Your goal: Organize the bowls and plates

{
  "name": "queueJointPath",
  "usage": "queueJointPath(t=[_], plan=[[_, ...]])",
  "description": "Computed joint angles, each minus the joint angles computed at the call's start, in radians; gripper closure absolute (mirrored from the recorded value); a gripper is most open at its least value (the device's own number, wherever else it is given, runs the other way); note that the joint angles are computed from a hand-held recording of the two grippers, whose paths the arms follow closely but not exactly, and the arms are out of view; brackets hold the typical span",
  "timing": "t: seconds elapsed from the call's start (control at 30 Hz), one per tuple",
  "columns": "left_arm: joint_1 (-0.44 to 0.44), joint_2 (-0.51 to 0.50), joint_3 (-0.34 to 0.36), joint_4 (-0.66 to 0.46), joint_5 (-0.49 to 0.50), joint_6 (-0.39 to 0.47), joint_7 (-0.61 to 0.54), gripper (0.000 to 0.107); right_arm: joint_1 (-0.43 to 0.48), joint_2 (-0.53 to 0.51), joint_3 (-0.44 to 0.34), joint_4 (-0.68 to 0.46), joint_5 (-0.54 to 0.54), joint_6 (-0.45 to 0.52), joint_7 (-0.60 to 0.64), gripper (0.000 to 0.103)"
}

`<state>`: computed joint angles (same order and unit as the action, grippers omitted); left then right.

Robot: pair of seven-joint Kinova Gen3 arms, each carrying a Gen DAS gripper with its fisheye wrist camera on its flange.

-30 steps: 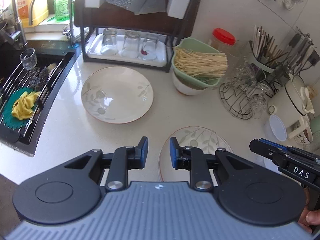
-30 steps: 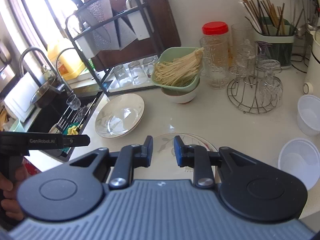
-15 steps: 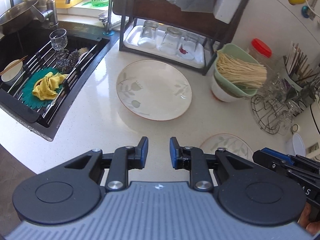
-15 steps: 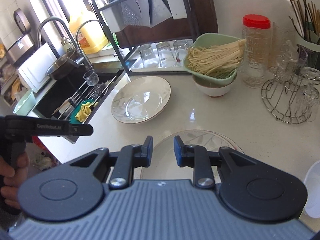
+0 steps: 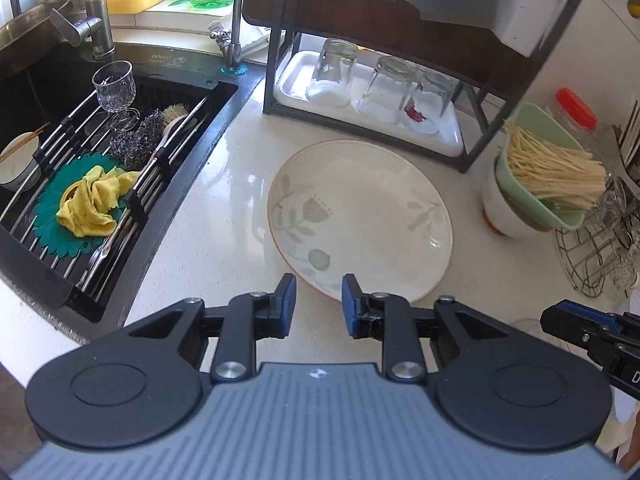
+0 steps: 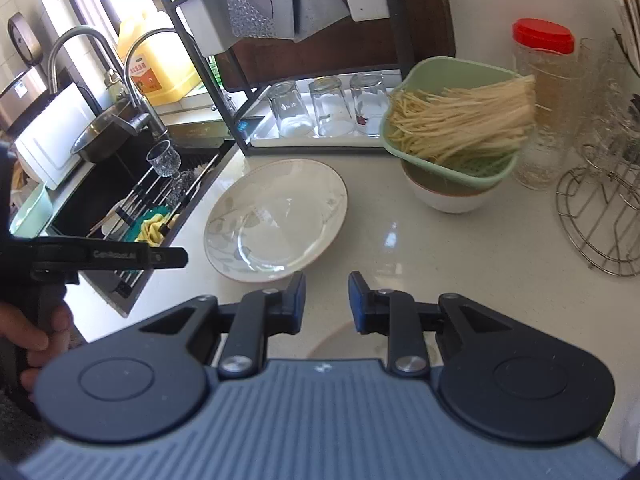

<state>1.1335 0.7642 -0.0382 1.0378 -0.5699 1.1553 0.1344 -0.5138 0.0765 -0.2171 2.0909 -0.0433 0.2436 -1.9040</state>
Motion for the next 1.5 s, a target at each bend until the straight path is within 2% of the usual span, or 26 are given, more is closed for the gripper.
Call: queueJointPath(t=[0.27,0.3,0.33,0.4,0.57,0.67,0.83,1.0,1.2,1.5], plan=[[-0.059,-0.049,-0.004,0.148,-0.009,-0.138,0.010,0.059,-0.090,0.089,0.068,-0.070,0.113,-0.023,-0.150,0.075],[-0.067,-0.055,-0.005,0.168,-0.012,-0.160,0.014,0.057,-0.093,0.101,0.070,-0.079,0.115,-0.026,-0.159,0.070],[-0.076,-0.061,-0.005,0.188,-0.013,-0.184,0.015,0.057,-0.111,0.109,0.087,-0.083,0.130,-0.031,-0.181,0.065],[-0.093,-0.072,-0.006,0.230,-0.017,-0.241,0.020,0.057,-0.165,0.128,0.138,-0.093,0.175,-0.040,-0.240,0.062],[-0.136,-0.089,-0.013,0.315,-0.016,-0.370,0.008,0.057,-0.260,0.180,0.242,-0.118,0.253,-0.057,-0.373,0.062],[-0.170,-0.086,-0.006,0.341,0.001,-0.426,-0.041,0.057,-0.313,0.223,0.302,-0.145,0.284,-0.053,-0.441,0.062],[-0.203,-0.082,-0.017,0.374,0.036,-0.507,-0.109,0.059,-0.351,0.282,0.344,-0.178,0.296,-0.050,-0.509,0.062],[-0.242,-0.077,-0.014,0.390,0.090,-0.564,-0.202,0.073,-0.350,0.324,0.337,-0.207,0.277,-0.034,-0.549,0.062],[-0.270,-0.084,-0.027,0.417,0.147,-0.636,-0.291,0.079,-0.365,0.359,0.344,-0.242,0.276,-0.011,-0.589,0.067],[-0.304,-0.092,-0.046,0.464,0.235,-0.749,-0.399,0.082,-0.376,0.398,0.353,-0.284,0.303,0.023,-0.638,0.076]])
